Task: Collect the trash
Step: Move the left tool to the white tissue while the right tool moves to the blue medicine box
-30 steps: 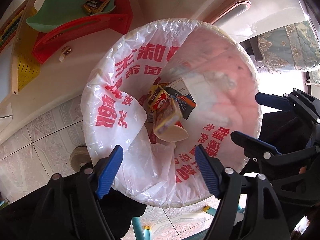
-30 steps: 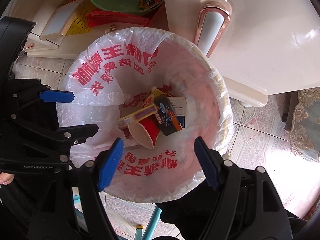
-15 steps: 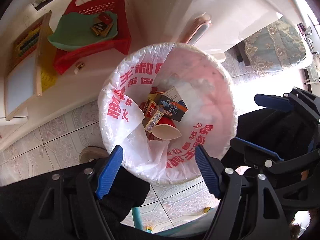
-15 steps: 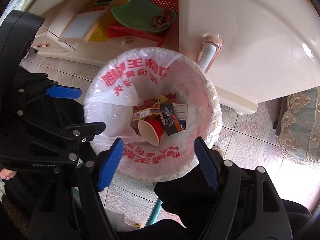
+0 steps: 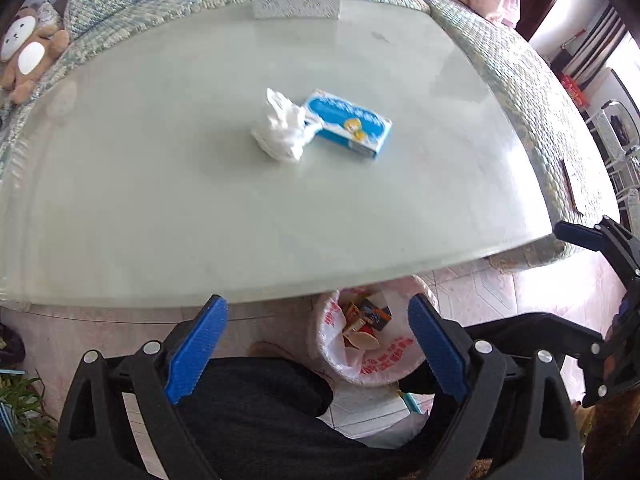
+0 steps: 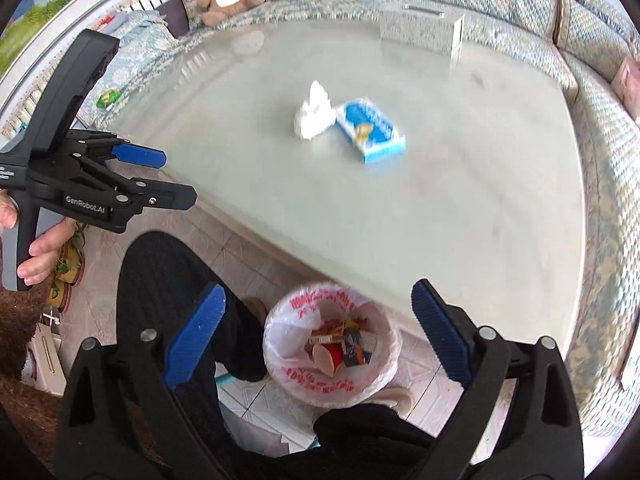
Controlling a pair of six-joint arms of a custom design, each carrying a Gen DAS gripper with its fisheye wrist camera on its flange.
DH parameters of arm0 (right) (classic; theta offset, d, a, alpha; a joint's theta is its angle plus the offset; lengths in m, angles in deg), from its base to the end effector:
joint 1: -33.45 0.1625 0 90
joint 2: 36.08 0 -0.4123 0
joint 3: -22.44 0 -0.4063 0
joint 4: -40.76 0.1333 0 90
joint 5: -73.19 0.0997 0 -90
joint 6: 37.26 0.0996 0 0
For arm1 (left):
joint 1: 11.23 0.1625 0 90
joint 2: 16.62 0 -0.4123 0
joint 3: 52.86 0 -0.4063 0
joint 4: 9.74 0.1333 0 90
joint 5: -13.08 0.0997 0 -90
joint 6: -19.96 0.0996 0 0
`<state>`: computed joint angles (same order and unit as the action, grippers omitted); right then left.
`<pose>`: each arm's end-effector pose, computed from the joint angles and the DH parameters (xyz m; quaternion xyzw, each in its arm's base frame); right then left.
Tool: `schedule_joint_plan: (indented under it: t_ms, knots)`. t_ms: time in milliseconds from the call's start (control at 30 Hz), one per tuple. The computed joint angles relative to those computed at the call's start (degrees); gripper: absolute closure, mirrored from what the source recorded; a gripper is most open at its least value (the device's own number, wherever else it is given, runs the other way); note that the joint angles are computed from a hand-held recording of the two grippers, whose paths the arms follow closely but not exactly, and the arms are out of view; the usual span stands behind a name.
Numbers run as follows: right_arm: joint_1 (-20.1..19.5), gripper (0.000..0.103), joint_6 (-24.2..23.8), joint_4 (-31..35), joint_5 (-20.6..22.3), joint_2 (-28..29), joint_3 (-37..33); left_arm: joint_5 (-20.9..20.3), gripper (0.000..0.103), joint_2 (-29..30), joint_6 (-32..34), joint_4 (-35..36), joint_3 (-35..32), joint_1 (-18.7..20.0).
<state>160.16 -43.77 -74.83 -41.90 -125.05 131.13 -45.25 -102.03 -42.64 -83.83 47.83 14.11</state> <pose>0.3709 -0.3450 0.3581 0.3487 -0.9104 0.1048 0.1964 -0.3420 -0.3673 0.3423 0.0900 0.9252 -0.1206 0.3485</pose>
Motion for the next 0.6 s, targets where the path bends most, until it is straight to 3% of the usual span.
schedule_joint_plan:
  t_ms: [267,600]
  knots:
    - [0.62,0.006,-5.28,0.08,-1.37,8.08,-15.08,3.87,0.013,7.35,-3.58,9.80,-17.81,1.84]
    - [-0.88,0.006,-11.49,3.05,-2.11,15.95,-20.79,3.75,0.011,12.62,-0.25,7.31,-18.44,7.03]
